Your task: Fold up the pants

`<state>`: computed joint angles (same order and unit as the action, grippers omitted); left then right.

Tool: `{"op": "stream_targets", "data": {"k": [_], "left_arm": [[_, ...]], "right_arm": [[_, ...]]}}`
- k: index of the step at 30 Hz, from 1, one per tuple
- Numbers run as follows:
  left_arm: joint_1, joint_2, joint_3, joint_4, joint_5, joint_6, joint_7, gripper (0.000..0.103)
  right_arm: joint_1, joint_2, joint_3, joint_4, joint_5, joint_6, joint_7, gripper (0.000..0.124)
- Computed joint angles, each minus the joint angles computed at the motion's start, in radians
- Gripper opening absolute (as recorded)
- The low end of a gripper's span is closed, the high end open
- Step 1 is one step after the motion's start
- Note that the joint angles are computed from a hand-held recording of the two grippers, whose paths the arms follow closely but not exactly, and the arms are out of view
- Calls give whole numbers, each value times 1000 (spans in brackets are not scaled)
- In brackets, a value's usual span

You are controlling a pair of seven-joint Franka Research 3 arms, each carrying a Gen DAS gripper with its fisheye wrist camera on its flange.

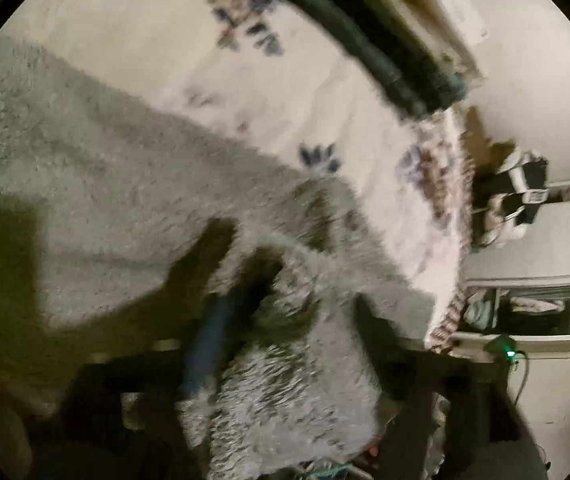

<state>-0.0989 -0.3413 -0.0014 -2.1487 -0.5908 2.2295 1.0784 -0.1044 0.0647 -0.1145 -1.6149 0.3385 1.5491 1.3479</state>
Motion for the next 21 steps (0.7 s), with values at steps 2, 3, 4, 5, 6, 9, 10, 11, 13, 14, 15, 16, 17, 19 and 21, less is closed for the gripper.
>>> {"op": "stream_targets", "data": {"k": [2, 3, 4, 5, 6, 9, 10, 11, 13, 14, 15, 16, 17, 19, 21], "left_arm": [[-3, 0, -2, -6, -3, -1, 0, 79], [-6, 7, 0, -10, -15, -8, -4, 79], [-9, 24, 2, -9, -27, -21, -7, 79], [-10, 38, -1, -10, -32, -30, -3, 79], [-8, 49, -7, -11, -28, -32, 2, 77], [-17, 64, -27, -2, -15, 17, 77, 28], [-21, 70, -29, 16, -8, 20, 107, 8], [-21, 73, -34, 31, -2, 31, 119, 8], [-17, 60, -39, 36, 0, 83, 120, 8], [-16, 64, -36, 44, 1, 90, 117, 8], [-14, 71, -31, 51, 0, 87, 118, 8], [-7, 78, -30, 53, 15, 78, 103, 8], [-5, 84, -24, 51, 9, 67, 103, 9], [1, 105, -12, 61, -25, 2, 87, 15], [20, 104, -19, 76, 12, -81, 40, 37]], "right_arm": [[0, 5, 0, 3, 2, -2, 1, 100], [0, 8, 0, 5, 2, -4, 4, 100], [0, 12, 0, 7, 4, -7, 9, 100], [0, 14, 0, 7, 8, -8, 13, 100], [0, 16, 1, 7, 11, -9, 16, 100], [7, 18, 6, 6, 2, -7, 16, 100], [9, 17, 7, 4, -1, -4, 14, 100], [12, 16, 9, 4, -9, 1, 8, 100], [16, 13, 10, 2, -21, 10, 0, 100], [17, 13, 11, 2, -26, 11, -3, 100], [18, 12, 11, 2, -32, 15, -3, 100], [20, 11, 10, 0, -37, 19, 0, 100], [21, 10, 11, -2, -41, 23, 4, 100], [27, 3, 13, -7, -55, 33, 13, 100], [35, -11, 18, -16, -77, 49, 11, 100]]}}
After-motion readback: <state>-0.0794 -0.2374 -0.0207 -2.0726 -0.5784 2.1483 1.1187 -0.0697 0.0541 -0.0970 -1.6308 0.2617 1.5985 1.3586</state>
